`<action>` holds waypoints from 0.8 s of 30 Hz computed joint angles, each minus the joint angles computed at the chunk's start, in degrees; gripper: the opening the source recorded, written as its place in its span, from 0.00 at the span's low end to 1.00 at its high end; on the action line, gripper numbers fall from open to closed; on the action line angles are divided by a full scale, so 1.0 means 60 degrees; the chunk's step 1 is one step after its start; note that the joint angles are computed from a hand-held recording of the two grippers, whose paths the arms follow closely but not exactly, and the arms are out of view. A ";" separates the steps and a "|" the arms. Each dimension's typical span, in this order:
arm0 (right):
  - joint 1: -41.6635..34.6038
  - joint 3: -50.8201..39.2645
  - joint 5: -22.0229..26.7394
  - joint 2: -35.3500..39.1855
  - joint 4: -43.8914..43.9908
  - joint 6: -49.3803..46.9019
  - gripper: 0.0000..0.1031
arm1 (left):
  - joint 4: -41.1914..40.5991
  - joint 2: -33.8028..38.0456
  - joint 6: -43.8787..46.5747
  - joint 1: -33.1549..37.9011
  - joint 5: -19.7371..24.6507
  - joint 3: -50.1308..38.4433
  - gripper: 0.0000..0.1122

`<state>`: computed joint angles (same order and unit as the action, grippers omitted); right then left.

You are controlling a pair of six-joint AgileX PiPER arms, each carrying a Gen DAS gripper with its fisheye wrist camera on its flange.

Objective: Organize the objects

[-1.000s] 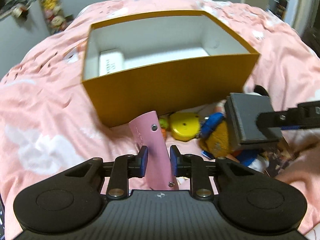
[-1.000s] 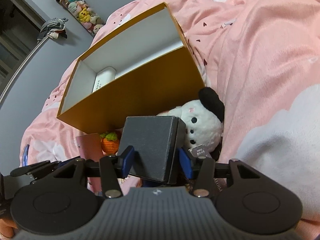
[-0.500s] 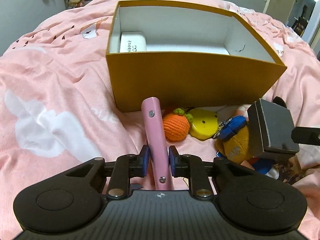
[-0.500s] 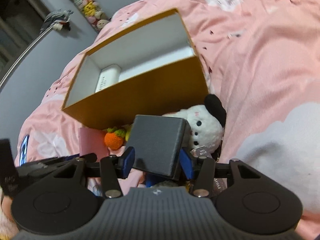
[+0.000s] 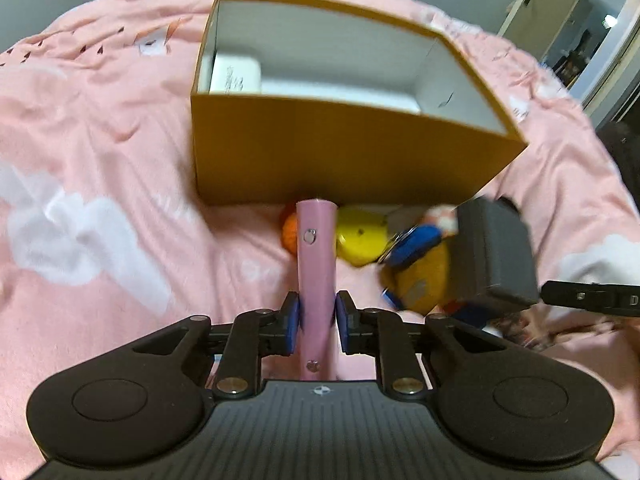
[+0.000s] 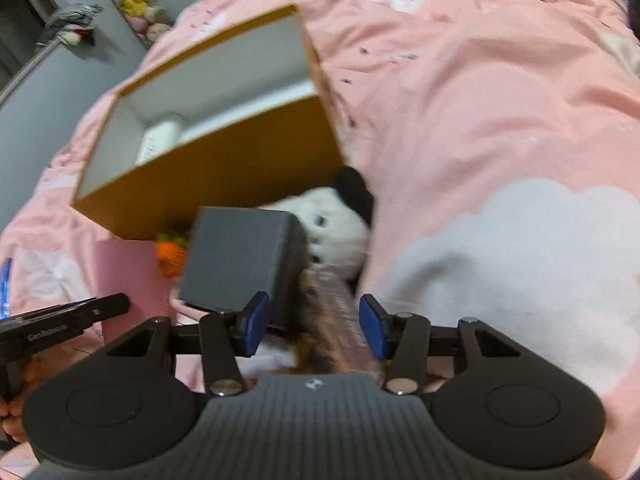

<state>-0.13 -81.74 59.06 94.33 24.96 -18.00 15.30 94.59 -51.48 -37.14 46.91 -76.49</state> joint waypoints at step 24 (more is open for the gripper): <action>-0.0104 -0.1277 0.1033 0.1775 0.0325 -0.2316 0.30 | -0.1393 0.0727 0.4535 -0.1011 -0.0426 -0.2276 0.58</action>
